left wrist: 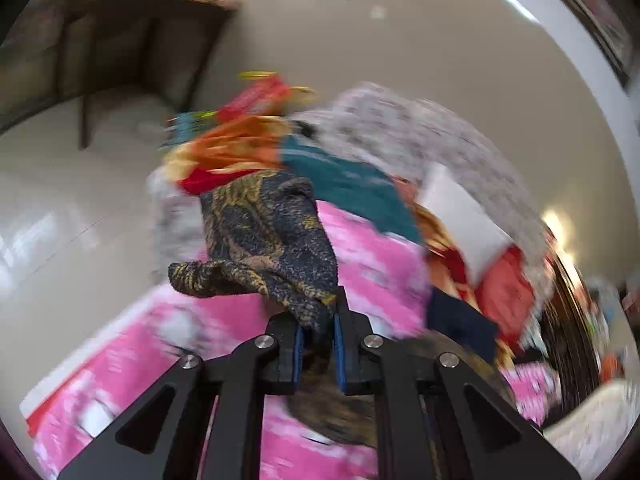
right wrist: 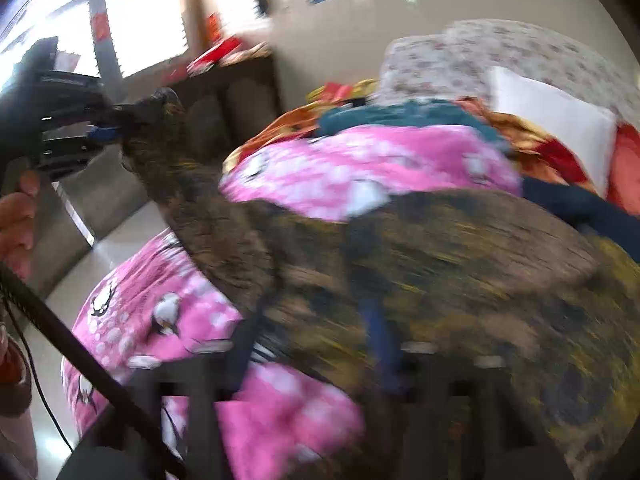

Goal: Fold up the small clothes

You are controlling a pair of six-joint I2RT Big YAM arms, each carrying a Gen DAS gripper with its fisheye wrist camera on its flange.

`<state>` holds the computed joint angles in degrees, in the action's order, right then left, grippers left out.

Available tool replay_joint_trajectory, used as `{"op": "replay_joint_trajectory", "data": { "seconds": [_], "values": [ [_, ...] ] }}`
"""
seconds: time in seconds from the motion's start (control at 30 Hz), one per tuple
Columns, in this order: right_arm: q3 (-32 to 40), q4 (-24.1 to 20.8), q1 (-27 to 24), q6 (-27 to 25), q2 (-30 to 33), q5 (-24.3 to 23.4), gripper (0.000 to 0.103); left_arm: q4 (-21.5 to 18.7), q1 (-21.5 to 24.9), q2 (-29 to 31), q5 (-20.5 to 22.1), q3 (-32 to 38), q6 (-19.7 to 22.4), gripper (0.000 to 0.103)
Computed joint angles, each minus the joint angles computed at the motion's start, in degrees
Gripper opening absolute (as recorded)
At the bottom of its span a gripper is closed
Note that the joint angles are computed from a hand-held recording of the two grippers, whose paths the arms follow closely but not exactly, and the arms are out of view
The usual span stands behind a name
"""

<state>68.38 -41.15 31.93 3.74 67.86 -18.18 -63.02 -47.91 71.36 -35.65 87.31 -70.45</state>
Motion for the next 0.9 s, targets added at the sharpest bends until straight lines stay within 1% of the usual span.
{"op": "replay_joint_trajectory", "data": {
  "seconds": [0.03,0.07,0.17,0.23,0.27,0.3,0.33,0.37,0.4,0.43,0.47,0.5,0.53,0.57,0.6,0.63,0.67,0.7,0.73,0.77,0.8,0.83,0.87,0.9],
  "values": [
    [-1.28,-0.36,-2.47,-0.33,-1.73,0.31,0.076,0.2,-1.23,2.1,-0.23,2.43,1.49,0.012],
    [-1.71,-0.94,-4.06,-0.87,-2.39,0.66,0.076,0.45,-2.57,5.02,-0.01,5.83,3.63,0.012],
    [-4.09,-4.59,-13.3,-4.07,-5.75,1.94,0.076,0.81,-5.63,14.77,2.97,16.08,9.49,0.012],
    [-5.0,-6.13,-18.74,-6.03,-6.94,1.76,0.076,0.45,-7.22,22.55,6.52,24.21,13.16,0.012],
    [-5.61,-6.94,-22.43,-7.48,-7.6,1.87,0.078,-0.2,-7.86,25.67,7.82,27.71,14.35,0.012],
    [-6.01,-7.16,-24.59,-8.19,-7.83,1.91,0.079,-0.8,-8.52,29.37,9.29,31.53,15.6,0.012],
    [-6.53,-7.68,-28.09,-9.08,-8.16,1.97,0.08,-1.76,-9.11,33.14,10.62,35.62,16.6,0.012],
    [-6.86,-8.17,-31.22,-9.81,-8.19,1.68,0.081,-2.21,-9.65,37.92,12.76,40.38,18.21,0.012],
    [-7.09,-8.36,-33.14,-10.26,-8.17,1.37,0.081,-2.21,-9.86,41.32,14.83,43.72,20.0,0.012],
    [-7.25,-8.71,-35.88,-11.0,-7.86,1.05,0.081,-3.05,-10.2,44.84,16.91,47.9,21.51,0.012],
    [-7.43,-9.14,-38.31,-11.59,-7.38,1.49,0.081,-3.85,-10.24,48.38,20.2,51.72,23.11,0.012],
    [-7.7,-9.52,-39.48,-11.85,-7.43,1.96,0.082,-5.81,-10.29,51.76,22.96,55.81,23.71,0.016],
    [-7.81,-10.1,-41.37,-12.45,-7.03,2.31,0.082,-7.44,-10.47,53.56,24.36,58.1,23.6,0.024],
    [-7.8,-10.67,-42.84,-12.85,-6.57,2.07,0.082,-8.41,-10.5,54.84,25.84,59.74,23.78,0.028],
    [-7.65,-10.92,-43.86,-13.32,-6.09,1.17,0.082,-7.51,-10.6,54.14,26.68,58.5,23.95,0.039],
    [-7.67,-11.12,-44.34,-13.6,-6.05,0.52,0.082,-5.47,-10.77,51.97,26.64,55.0,23.85,0.055],
    [-7.79,-11.26,-44.88,-14.04,-6.19,-0.31,0.083,-3.17,-11.06,49.16,25.84,51.15,23.65,0.062],
    [-7.98,-11.17,-45.07,-14.26,-6.56,-0.99,0.084,-0.31,-11.33,45.53,24.53,46.19,23.72,0.075],
    [-8.0,-10.93,-45.24,-14.44,-6.49,-1.63,0.084,1.83,-11.62,42.29,22.55,42.26,23.99,0.083],
    [-7.95,-10.88,-44.95,-14.32,-6.63,-2.35,0.084,3.06,-12.03,39.06,19.44,38.61,24.14,0.086],
    [-7.93,-10.75,-44.55,-14.18,-6.8,-3.45,0.085,2.36,-12.16,37.04,16.41,36.97,23.92,0.089],
    [-7.79,-10.49,-44.0,-13.9,-6.96,-4.72,0.085,1.31,-12.33,34.39,13.08,34.49,23.15,0.09],
    [-7.84,-9.96,-43.28,-13.41,-6.95,-5.01,0.087,0.63,-12.01,32.83,11.56,32.94,22.65,0.09],
    [-8.02,-9.48,-42.54,-12.96,-7.27,-5.72,0.088,-0.87,-11.64,31.06,9.92,31.12,21.63,0.09]
  ]
}}
